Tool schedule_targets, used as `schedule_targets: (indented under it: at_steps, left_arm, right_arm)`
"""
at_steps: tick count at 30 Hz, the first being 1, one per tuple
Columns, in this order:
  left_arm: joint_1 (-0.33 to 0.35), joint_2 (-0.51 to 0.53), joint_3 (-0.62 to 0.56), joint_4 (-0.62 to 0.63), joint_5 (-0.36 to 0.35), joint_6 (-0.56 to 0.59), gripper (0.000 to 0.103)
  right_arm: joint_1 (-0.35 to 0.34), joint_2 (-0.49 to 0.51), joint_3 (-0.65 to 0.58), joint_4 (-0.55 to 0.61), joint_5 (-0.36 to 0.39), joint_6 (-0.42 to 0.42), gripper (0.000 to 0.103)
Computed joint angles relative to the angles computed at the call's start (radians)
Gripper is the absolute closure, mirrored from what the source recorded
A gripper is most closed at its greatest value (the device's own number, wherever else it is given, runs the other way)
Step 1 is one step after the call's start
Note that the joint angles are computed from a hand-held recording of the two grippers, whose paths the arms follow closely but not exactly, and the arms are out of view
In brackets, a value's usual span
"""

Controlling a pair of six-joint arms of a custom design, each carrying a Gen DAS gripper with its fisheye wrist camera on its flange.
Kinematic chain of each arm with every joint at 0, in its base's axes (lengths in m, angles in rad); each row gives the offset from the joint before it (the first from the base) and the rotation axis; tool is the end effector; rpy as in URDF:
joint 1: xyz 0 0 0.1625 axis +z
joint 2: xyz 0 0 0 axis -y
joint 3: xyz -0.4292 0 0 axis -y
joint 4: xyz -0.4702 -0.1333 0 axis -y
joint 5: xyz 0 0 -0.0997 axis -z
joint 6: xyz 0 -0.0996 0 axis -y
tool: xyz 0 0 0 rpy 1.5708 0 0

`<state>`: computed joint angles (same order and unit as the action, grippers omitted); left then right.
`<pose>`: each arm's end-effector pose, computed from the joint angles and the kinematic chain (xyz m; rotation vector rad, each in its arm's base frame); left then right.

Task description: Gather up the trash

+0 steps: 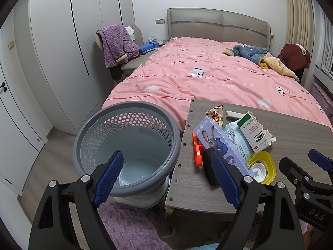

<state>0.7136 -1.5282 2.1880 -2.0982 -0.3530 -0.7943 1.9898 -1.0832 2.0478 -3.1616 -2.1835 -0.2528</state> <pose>-0.2175 -0.4883 0.2558 0.1588 2.0411 -0.9563 0.3125 -0.5149 0.1477 0.5719 -2.4007 0.8566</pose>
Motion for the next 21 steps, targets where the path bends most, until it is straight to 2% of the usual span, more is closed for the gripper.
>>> schedule_targets:
  at_steps: [13, 21]
  left_arm:
    - [0.0, -0.001, -0.003, 0.019, -0.005, -0.015, 0.021]
    - [0.024, 0.018, -0.006, 0.01, -0.037, -0.025, 0.021]
  right_arm:
    - [-0.004, -0.008, 0.006, 0.008, 0.004, 0.003, 0.006]
    - [-0.059, -0.052, 0.034, 0.075, 0.035, 0.033, 0.006]
